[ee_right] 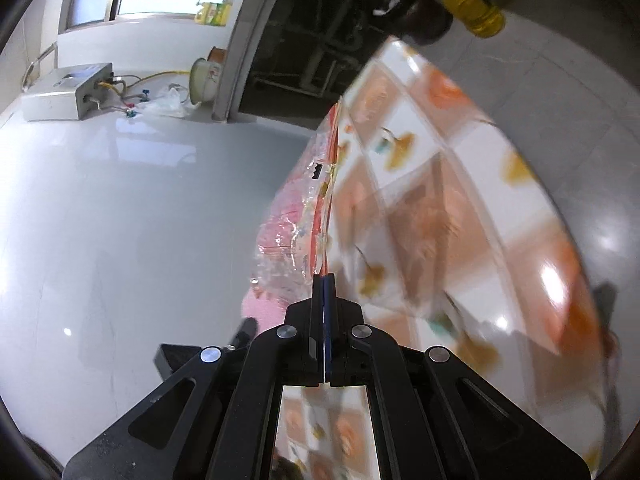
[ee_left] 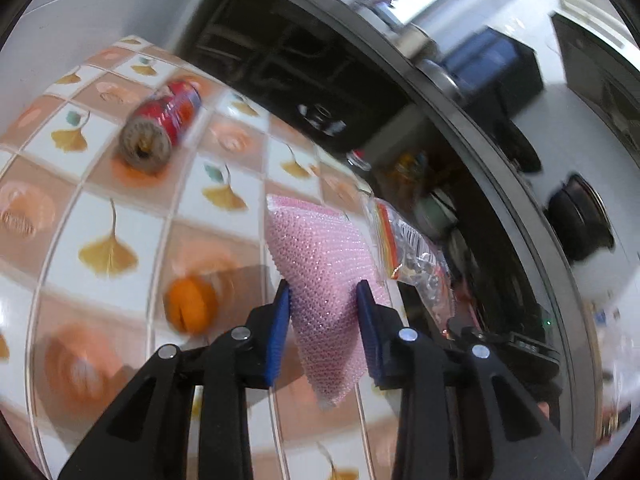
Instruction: Collect trash
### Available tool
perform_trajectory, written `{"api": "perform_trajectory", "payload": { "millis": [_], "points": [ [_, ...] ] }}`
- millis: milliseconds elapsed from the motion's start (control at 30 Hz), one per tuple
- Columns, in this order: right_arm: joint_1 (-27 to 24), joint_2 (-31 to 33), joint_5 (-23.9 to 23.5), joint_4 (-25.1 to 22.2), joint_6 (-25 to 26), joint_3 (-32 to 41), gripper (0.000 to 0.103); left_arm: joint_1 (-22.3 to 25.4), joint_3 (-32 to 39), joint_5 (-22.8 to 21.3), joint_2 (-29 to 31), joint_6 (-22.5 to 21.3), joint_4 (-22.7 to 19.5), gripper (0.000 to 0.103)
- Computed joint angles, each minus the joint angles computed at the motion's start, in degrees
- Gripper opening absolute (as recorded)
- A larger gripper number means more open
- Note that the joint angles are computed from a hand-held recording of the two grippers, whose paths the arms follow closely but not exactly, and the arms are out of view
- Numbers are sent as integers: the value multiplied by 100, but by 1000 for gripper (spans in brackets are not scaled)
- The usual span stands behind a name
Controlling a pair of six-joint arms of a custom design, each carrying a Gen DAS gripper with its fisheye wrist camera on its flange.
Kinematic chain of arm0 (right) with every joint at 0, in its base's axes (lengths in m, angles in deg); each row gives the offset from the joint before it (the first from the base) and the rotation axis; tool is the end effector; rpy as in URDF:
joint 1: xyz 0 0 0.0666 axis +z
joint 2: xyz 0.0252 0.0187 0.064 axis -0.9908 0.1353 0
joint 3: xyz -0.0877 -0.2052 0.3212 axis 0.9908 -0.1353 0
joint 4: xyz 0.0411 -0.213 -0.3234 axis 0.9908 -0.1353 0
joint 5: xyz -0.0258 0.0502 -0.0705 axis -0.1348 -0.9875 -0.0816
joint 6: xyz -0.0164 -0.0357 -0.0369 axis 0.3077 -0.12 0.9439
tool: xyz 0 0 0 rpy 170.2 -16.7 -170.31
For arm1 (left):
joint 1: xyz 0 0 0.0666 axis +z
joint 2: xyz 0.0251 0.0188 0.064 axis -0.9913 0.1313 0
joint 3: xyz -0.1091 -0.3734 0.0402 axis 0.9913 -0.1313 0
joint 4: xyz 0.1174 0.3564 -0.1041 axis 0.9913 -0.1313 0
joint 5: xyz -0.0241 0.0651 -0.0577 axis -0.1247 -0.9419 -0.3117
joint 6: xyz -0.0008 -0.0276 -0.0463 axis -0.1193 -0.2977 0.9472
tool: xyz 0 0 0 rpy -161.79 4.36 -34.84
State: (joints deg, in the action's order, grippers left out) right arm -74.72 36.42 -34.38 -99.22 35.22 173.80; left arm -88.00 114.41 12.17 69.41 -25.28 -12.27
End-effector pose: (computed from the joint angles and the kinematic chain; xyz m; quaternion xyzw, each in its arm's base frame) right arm 0.4667 0.0897 0.5456 0.0727 0.8454 0.5120 0.1335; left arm 0.3397 -0.0437 0.6235 -0.1855 0.8761 -0.2779 0.3475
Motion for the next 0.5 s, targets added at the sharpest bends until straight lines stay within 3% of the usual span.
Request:
{"api": "perform_trajectory", "payload": {
  "millis": [100, 233, 333, 500],
  "points": [
    [-225, -553, -86, -320, 288, -614, 0, -162, -362, 126, -375, 87, -84, 31],
    [-452, -1112, -202, -592, 263, -1336, 0, -595, -833, 265, -850, 177, -220, 31],
    [-567, -1462, -205, -589, 182, -1749, 0, -887, -958, 253, -976, 69, -511, 31],
    [-670, -1770, -143, -568, 188, -2057, 0, -987, -1048, 257, -1071, -194, -942, 32]
  ]
}}
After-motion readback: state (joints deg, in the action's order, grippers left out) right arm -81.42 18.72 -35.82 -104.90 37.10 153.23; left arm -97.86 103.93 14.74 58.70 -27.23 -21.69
